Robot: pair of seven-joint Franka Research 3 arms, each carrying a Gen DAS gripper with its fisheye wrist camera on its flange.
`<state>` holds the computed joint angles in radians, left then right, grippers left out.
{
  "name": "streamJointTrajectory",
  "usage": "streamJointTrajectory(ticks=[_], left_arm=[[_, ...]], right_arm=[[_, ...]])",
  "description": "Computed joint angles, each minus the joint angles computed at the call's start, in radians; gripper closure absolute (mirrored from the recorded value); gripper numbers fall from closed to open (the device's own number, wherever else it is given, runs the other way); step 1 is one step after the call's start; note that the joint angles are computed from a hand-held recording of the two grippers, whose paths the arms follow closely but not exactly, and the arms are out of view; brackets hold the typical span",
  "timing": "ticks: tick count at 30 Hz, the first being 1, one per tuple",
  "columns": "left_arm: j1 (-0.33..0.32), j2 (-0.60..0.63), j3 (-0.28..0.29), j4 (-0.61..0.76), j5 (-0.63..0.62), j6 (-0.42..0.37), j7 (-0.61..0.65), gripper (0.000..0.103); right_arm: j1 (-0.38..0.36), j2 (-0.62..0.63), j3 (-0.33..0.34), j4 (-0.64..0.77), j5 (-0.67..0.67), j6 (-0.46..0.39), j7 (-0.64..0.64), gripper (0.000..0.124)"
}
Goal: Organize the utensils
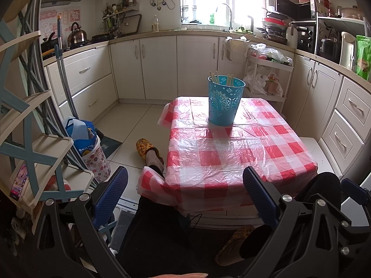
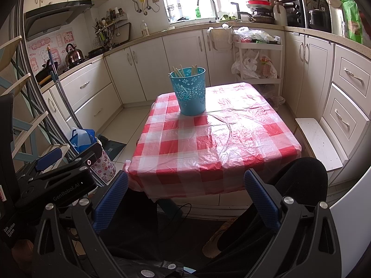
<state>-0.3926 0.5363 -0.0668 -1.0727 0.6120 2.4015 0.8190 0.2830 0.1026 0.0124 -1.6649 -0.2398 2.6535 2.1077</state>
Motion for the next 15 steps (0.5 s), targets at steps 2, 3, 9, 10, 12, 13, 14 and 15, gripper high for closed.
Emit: streamJointTrajectory(ticks=[2, 3, 9, 10, 12, 13, 14, 15], left_arm=[[-0.001, 0.005, -0.001, 0.010, -0.002, -0.005, 0.003, 0.008], [-0.001, 0.001, 0.000, 0.003, -0.001, -0.001, 0.001, 0.008], [-0.002, 0.003, 0.001, 0.007, -0.003, -0.004, 0.002, 0.008], [-0.002, 0.006, 0.001, 0.013, -0.004, -0.007, 0.005, 0.008], [-0.002, 0.004, 0.001, 0.009, -0.004, -0.006, 0.003, 0.008], [-0.002, 0.007, 0.001, 0.013, -0.004, -0.007, 0.005, 0.008], [-0.002, 0.008, 0.001, 0.017, -0.005, -0.009, 0.007, 0.008], [-0.002, 0.004, 0.002, 0.010, -0.003, -0.006, 0.004, 0.008]], right_arm=[[0.000, 0.002, 0.000, 0.004, 0.002, -0.003, -0.001, 0.028], [-0.001, 0.006, -0.001, 0.010, 0.005, -0.004, -0.006, 0.028], [0.000, 0.006, -0.002, 0.010, 0.006, -0.005, -0.007, 0.028], [0.001, 0.002, -0.002, 0.005, 0.004, -0.005, -0.004, 0.028], [0.000, 0.007, -0.002, 0.013, 0.008, -0.007, -0.009, 0.028], [0.000, 0.005, -0.002, 0.010, 0.007, -0.007, -0.007, 0.028], [0.001, 0.004, -0.002, 0.009, 0.005, -0.006, -0.006, 0.028], [0.000, 0.007, -0.002, 0.013, 0.008, -0.007, -0.009, 0.028]])
